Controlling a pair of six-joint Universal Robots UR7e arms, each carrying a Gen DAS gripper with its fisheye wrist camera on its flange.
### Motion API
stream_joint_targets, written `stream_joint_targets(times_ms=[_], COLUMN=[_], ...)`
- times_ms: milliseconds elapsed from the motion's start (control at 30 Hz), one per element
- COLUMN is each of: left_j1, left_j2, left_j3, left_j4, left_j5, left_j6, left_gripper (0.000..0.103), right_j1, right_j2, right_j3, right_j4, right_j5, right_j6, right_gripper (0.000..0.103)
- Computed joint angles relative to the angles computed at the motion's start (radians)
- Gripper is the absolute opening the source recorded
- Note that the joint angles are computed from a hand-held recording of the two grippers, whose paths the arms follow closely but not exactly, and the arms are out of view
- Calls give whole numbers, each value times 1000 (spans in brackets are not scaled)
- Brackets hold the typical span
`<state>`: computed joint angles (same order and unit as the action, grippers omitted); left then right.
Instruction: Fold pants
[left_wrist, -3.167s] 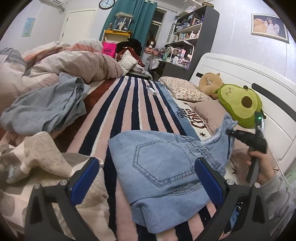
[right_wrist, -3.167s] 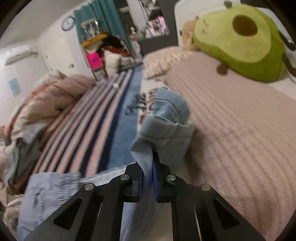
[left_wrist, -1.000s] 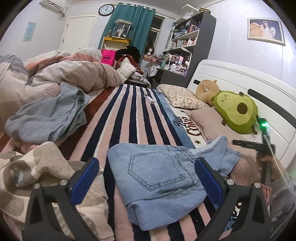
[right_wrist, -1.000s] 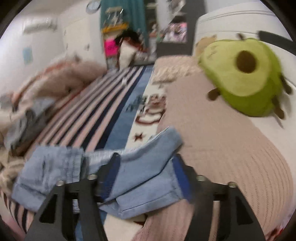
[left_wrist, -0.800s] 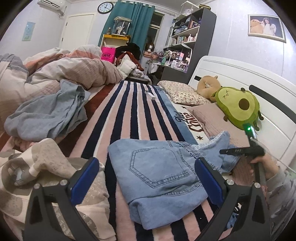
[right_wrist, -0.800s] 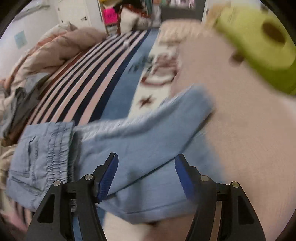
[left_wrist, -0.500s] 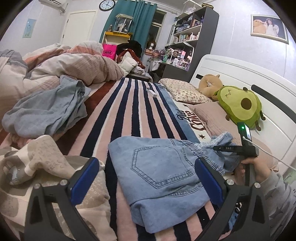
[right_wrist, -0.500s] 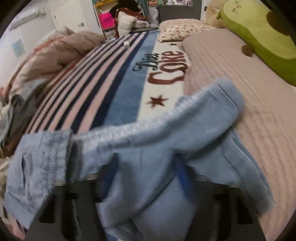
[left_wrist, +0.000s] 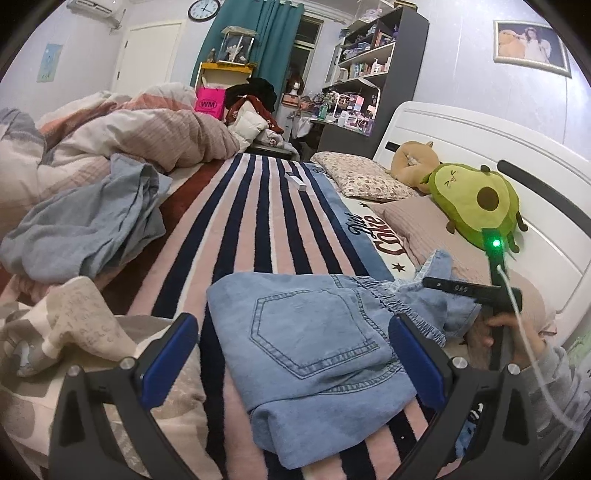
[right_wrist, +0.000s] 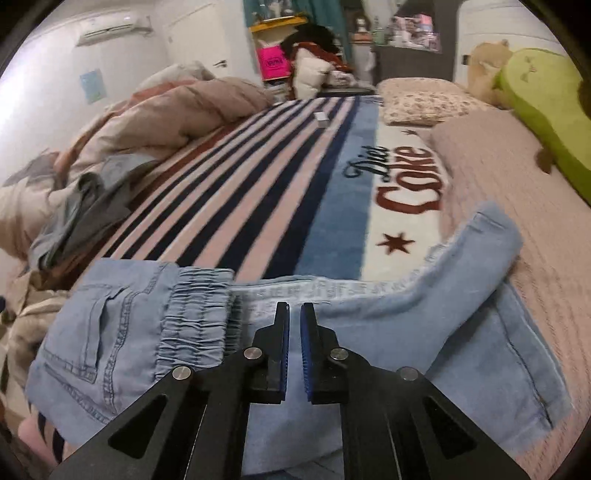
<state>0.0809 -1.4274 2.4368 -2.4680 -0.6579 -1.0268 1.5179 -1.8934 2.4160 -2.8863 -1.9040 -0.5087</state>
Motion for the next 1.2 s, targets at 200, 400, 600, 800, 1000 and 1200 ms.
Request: stream_joint_targets(times_ms=[200,400,600,800,1000,1200], left_j1=[18,13,12,17,7,6], left_j2=[14,20,2,19,10,-2], left_j3=[2,-6,-6,-11,-14,-15], left_j4=[-55,-56,-3,-29,-4,33], left_j5=[-13,-16,3,-3,7,17], left_j6=[27,40,8,28,13,-6], left_gripper=[102,102,102,102,102,102], right_j1=[-54,-84,-49,71,187,272], right_j2=[-73,52,-9,-96,29,121], right_j3=[2,-8,27,91,136,183], right_j4=[58,-100,-56,112,60,-135], right_j5=[-105,-103,135,279,169,58], right_j6=[76,23,-76,-300,-382,-531], right_gripper=[54,10,0,0,13,39])
